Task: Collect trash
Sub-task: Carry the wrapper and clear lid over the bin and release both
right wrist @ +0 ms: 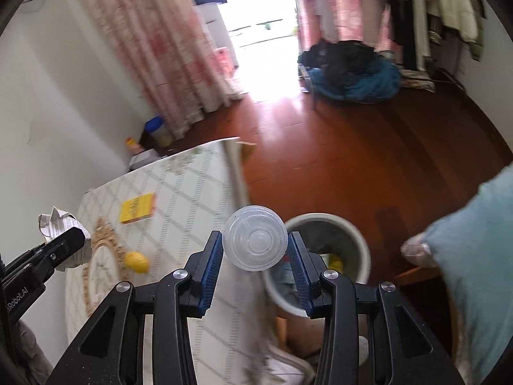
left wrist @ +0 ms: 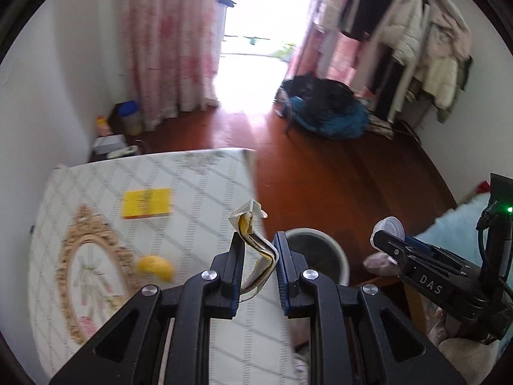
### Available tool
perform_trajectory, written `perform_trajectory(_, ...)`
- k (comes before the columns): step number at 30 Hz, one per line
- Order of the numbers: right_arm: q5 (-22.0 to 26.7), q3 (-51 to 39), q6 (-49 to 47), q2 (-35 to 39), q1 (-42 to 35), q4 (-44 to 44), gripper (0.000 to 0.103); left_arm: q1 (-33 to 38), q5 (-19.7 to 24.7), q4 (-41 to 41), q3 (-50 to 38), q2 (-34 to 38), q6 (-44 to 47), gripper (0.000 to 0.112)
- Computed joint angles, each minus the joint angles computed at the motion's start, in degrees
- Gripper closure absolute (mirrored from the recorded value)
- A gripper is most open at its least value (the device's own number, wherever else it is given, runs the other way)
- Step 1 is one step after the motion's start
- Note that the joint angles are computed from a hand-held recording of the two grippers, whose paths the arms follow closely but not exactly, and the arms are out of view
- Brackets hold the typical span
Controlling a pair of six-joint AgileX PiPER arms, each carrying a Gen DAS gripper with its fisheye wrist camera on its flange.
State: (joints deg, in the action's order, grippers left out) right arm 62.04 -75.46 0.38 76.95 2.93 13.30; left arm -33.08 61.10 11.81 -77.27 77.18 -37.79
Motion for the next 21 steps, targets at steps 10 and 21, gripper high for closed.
perform_trajectory(10,-0.5,3.6,-15.3,5.3,-20.6,4.4,0.060,-4.1,-5.5,-14.9,-11.6,22.2,6.2,0.097)
perform_trajectory(21,-8.5,8.3,-20.0,19.0,-25.2,5.3,0.060,-0.3,-0.9,-29.8,-23.0,42.0,13.2,0.095)
